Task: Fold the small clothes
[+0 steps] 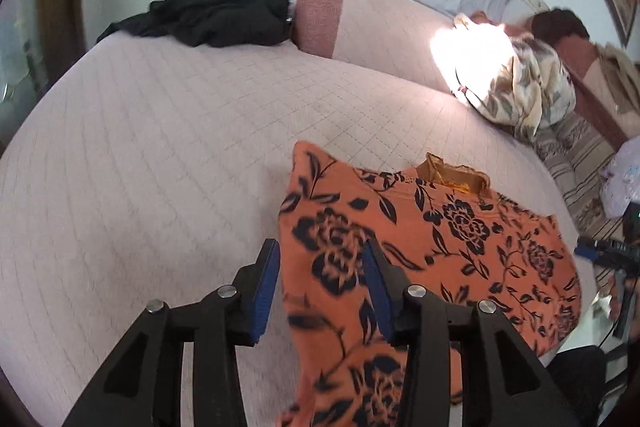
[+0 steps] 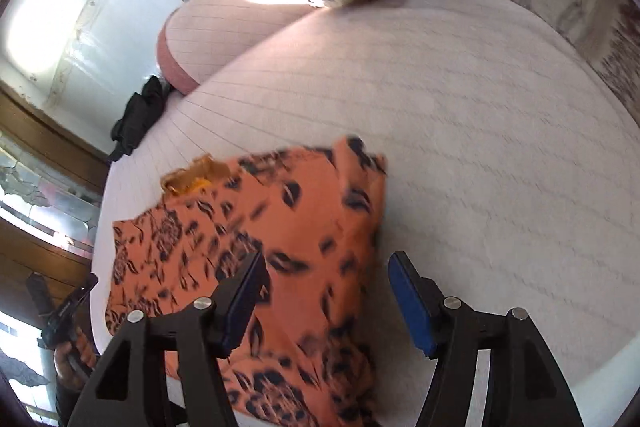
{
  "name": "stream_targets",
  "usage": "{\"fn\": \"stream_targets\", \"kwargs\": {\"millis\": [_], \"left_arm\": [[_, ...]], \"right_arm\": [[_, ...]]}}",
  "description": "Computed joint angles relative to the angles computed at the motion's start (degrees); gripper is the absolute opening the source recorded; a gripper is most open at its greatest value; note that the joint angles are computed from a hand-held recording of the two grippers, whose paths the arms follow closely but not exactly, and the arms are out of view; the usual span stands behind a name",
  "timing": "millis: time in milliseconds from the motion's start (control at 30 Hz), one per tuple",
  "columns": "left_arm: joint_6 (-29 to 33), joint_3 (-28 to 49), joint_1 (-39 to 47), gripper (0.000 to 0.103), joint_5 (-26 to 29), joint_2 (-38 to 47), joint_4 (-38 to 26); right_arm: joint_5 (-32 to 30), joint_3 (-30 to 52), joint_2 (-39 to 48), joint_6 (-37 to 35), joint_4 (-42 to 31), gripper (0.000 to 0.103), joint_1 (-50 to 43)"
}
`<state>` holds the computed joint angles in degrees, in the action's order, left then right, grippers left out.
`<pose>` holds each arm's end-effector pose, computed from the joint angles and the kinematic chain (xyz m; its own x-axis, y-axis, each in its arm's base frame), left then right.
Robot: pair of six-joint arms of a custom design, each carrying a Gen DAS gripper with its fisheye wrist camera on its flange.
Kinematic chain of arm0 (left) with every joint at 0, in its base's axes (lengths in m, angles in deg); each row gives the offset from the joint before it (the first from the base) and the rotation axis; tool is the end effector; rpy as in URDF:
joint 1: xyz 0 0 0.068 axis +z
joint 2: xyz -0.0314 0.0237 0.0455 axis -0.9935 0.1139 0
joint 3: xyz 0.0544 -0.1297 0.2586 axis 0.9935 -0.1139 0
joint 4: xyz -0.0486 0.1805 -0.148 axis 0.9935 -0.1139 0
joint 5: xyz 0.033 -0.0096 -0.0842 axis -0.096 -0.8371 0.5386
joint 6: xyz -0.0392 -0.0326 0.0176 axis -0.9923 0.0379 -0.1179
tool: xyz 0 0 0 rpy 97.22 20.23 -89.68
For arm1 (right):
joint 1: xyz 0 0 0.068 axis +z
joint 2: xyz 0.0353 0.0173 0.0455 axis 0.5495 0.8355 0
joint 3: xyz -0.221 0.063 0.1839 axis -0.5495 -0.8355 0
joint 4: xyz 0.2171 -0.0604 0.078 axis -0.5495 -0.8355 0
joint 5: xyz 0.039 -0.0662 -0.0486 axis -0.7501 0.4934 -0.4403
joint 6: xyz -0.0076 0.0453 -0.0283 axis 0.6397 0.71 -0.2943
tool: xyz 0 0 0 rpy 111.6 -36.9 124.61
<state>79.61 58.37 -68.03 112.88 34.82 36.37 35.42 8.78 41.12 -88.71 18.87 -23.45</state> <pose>0.3262 0.0711 0.2367 -0.7675 0.1837 -0.6142 0.3799 0.9020 -0.2049 0.1386 -0.1738 0.2468 -0.7271 0.5448 -0.4178 0.3627 0.8215 0.4400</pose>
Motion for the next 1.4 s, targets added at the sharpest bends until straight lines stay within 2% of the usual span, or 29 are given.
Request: {"fn": "stream_targets", "kwargs": {"millis": [100, 167, 200, 233, 267, 300, 400, 467, 500, 567, 633, 667, 733, 800, 867, 900, 933, 967, 1000, 1033, 1100, 1167, 1233, 1267, 1300, 1333, 1400], "left_arm": [[-1.60, 3.80, -5.41, 0.043, -4.42, 5.59, 1.37], [-1.47, 6.29, -7.35, 0.043, -5.94, 9.24, 0.62], [-1.94, 7.41, -8.27, 0.040, -6.62, 11.03, 0.57], [-2.22, 7.93, -8.90, 0.028, -7.76, 11.86, 0.67], [-2.03, 7.83, -9.30, 0.017, -8.81, 12.30, 1.19], [-1.96, 8.09, -9.72, 0.003, -9.46, 12.62, 1.64], [-2.27, 7.42, -10.03, 0.001, -9.15, 11.59, 4.17], [-3.16, 7.73, -10.97, 0.001, -10.90, 12.84, 6.16], [-3.91, 10.25, -11.70, 0.001, -12.47, 15.83, 4.19], [-4.66, 10.76, -12.44, 0.001, -13.43, 17.10, 5.59], [-6.74, 10.70, -12.09, 0.001, -12.67, 15.42, 5.28], [-6.73, 9.85, -11.31, 0.001, -11.76, 13.74, 5.55], [-5.32, 6.88, -10.43, 0.001, -11.53, 9.70, 7.17], [-3.81, 2.98, -8.45, 0.002, -9.01, 4.47, 8.02], [-2.76, -0.94, -6.15, 0.008, -5.62, -0.81, 7.71], [-2.33, -3.25, -4.94, 0.019, -4.23, -3.37, 8.05], [-2.26, -6.06, -3.85, 0.040, -2.84, -6.20, 8.62], [-2.13, -9.00, -2.88, 0.052, -1.67, -9.10, 8.83], [-2.08, -12.33, -1.94, 0.067, -0.51, -12.00, 9.44], [-2.34, -14.68, -1.65, 0.068, 0.19, -13.89, 10.18], [-0.13, -18.98, -1.29, 0.068, 0.82, -16.12, 9.57], [1.08, -21.39, -2.66, 0.068, -2.73, -13.44, 9.53], [1.65, -22.39, -3.53, 0.067, -8.24, -7.92, 11.18], [2.72, -23.51, -2.41, 0.067, -7.21, -7.54, 13.19], [3.07, -23.63, -1.60, 0.067, -6.52, -9.33, 12.47], [2.50, -22.95, -1.14, 0.067, -6.60, -11.32, 10.32], [3.49, -22.83, 1.84, 0.067, -1.40, -15.32, 7.51]], "right_arm": [[4.22, 1.42, 2.97, 5.96, 7.41, 0.068, 6.74], [8.76, 2.31, 5.92, 8.82, 11.14, 0.064, 10.95], [10.95, 2.24, 8.16, 10.00, 13.51, 0.046, 13.19], [12.53, 2.80, 9.66, 9.34, 13.48, 0.026, 13.68], [14.26, 2.46, 10.30, 9.27, 14.14, 0.022, 14.99], [15.22, 1.84, 9.58, 8.14, 14.57, 0.005, 15.16], [18.34, 0.23, 4.19, 7.71, 17.14, 0.005, 16.65], [20.53, -0.04, 2.55, 7.98, 18.98, 0.005, 16.87], [20.92, 0.08, 3.88, 8.54, 19.58, 0.005, 16.64], [21.90, 0.36, 8.91, 10.03, 20.41, 0.006, 16.40], [20.83, -0.29, 11.30, 11.20, 21.01, 0.010, 16.19], [20.21, -1.47, 9.54, 11.94, 22.19, 0.011, 15.64], [17.64, -2.13, 5.40, 12.93, 21.11, 0.027, 13.56], [16.12, -2.69, 0.16, 14.02, 19.21, 0.030, 11.09], [10.90, -2.14, -5.13, 13.69, 14.35, 0.031, 8.06], [8.44, -2.21, -7.76, 13.76, 11.70, 0.033, 7.76], [5.34, -2.54, -10.13, 13.79, 9.10, 0.036, 7.77], [1.53, -3.46, -12.65, 13.25, 6.06, 0.040, 7.72], [-2.68, -4.68, -14.26, 11.79, 2.64, 0.065, 7.41], [-5.31, -6.70, -15.30, 11.40, 1.21, 0.080, 7.73], [-8.87, -12.07, -15.83, 10.55, 0.73, 0.080, 6.29], [-5.94, -17.34, -11.82, 10.47, 4.72, 0.077, 3.75], [-9.49, -19.78, -5.75, 8.29, 6.44, 0.052, -4.01], [-10.19, -19.44, -5.51, 7.92, 5.02, 0.048, -6.24], [-9.85, -18.88, -7.57, 7.31, 3.09, 0.050, -6.91], [-8.33, -18.43, -11.18, 7.62, 2.09, 0.055, -6.37], [-8.40, -17.30, -18.28, 4.60, -2.44, 0.070, -5.85]]}}
